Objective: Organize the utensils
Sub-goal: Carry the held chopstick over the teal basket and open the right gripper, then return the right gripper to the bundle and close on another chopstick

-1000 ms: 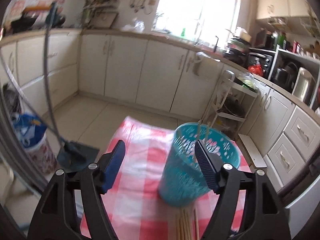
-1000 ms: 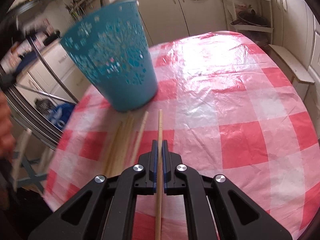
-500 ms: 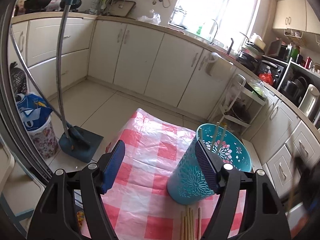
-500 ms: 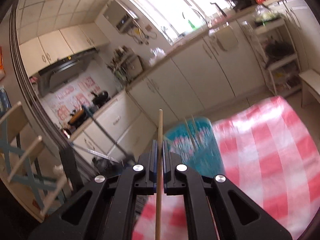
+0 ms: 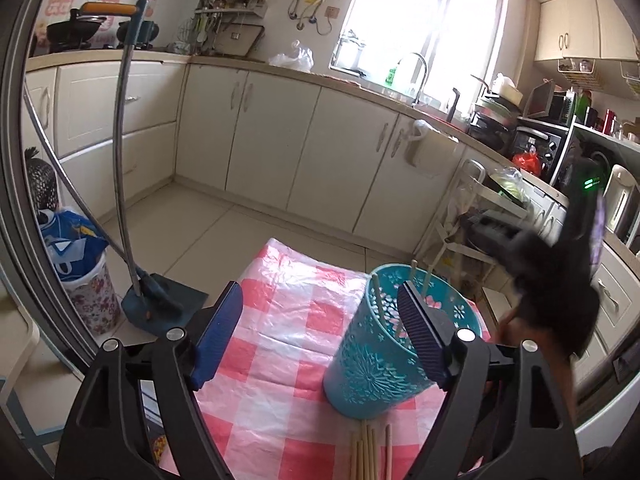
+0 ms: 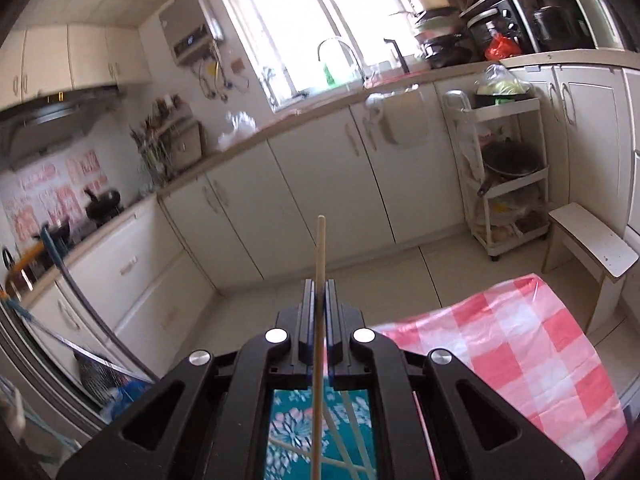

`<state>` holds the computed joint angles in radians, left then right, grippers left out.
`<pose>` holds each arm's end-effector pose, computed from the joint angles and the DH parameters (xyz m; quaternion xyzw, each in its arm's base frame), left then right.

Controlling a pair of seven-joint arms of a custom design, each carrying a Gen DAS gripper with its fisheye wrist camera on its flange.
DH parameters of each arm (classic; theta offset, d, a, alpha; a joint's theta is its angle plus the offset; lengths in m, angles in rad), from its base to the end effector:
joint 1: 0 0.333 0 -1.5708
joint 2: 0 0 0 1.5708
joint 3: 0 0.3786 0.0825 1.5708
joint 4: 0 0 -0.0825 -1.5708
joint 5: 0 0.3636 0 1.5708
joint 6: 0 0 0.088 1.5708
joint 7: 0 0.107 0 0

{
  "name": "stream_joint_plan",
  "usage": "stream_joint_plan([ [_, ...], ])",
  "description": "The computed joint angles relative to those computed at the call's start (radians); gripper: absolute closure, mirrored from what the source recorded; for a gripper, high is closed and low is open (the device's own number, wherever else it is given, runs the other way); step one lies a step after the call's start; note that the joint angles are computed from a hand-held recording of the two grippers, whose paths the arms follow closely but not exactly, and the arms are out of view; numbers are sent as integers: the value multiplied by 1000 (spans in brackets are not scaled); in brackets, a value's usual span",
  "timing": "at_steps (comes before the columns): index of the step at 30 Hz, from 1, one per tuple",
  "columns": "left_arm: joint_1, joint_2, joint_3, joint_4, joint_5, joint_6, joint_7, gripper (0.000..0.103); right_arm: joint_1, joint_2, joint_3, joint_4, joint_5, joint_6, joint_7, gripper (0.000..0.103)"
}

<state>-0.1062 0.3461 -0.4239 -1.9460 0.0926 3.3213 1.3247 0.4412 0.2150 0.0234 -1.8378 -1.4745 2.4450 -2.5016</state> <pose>0.5894 -0.3088 0.5215 -0.5180 0.6883 -0.4819 0.1601 0.5773 0.2866 0.5255 -0.3558 0.7616 -0.3680 0.3973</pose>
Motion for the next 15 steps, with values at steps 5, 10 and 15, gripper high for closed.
stream_joint_plan([
  [5, 16, -10, -24, -13, 12, 7, 1, 25, 14, -3, 10, -30, 72, 9, -119, 85],
  [10, 49, -10, -58, -13, 17, -9, -10, 23, 38, -67, 27, -98, 27, -42, -64, 84],
  [15, 72, -10, -77, -11, 5, -25, -8, 21, 54, -165, 88, -223, -14, -156, 45, 82],
])
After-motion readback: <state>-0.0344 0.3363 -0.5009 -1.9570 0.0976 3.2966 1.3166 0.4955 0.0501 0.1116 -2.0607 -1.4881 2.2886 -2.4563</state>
